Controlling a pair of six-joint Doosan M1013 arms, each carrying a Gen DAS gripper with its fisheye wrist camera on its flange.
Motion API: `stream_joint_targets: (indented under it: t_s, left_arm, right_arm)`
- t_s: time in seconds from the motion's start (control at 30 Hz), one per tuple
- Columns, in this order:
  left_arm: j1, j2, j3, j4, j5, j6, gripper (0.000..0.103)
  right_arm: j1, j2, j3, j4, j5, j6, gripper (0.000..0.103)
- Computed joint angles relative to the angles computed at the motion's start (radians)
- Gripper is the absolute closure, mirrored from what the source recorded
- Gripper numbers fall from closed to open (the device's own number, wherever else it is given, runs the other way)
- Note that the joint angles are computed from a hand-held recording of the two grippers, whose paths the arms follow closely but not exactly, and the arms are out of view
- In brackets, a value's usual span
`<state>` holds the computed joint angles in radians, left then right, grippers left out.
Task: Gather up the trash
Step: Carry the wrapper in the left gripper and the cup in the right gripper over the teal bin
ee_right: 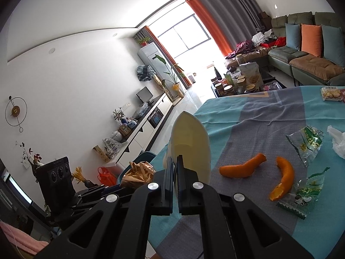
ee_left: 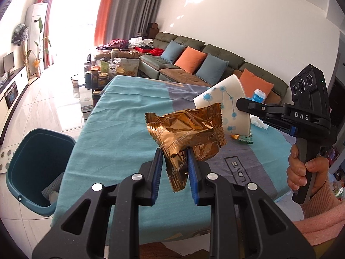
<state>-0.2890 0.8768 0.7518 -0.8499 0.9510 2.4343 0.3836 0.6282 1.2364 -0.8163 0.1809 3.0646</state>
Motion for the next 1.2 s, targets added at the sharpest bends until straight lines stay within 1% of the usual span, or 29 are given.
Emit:
stream_joint_targets:
  t_s: [0.1,0.13,0.4,0.53,0.63,0.73,0.87,1.0,1.2]
  left_arm:
    - [0.008,-0.005,0.008,0.007,-0.015,-0.014,0.080]
    - [0.009,0.002,-0.003,0.014,-0.017,-0.024,0.080]
    - [0.030,0.000,0.001,0.027,-0.055,-0.063,0.080]
    - [0.040,-0.004,0.007,0.037,-0.075,-0.083,0.080]
    - [0.047,-0.002,0.004,0.046,-0.086,-0.101,0.080]
    - [0.053,-0.004,0.006,0.056,-0.099,-0.117,0.080]
    - [0.059,0.001,-0.003,0.071,-0.116,-0.141,0.080]
    - [0.067,0.006,-0.012,0.090,-0.132,-0.175,0.080]
    - [0.083,0.008,-0.017,0.120,-0.156,-0.215,0.080]
  right_arm:
    - [-0.005,0.017,-0.030,0.148,-0.012,-0.156,0.101]
    - [-0.005,0.024,-0.043,0.208,-0.012,-0.218,0.101]
    - [-0.011,0.078,-0.141,0.664,0.006,-0.696,0.101]
    - [-0.011,0.110,-0.202,0.843,0.039,-0.891,0.101]
    - [-0.012,0.131,-0.243,0.948,0.064,-1.005,0.101]
    - [-0.013,0.156,-0.289,1.033,0.092,-1.095,0.101]
    - [-0.014,0.186,-0.345,1.108,0.129,-1.174,0.101]
    - [-0.014,0.226,-0.416,1.149,0.169,-1.216,0.101]
    - [-0.012,0.276,-0.516,1.175,0.234,-1.248,0.101]
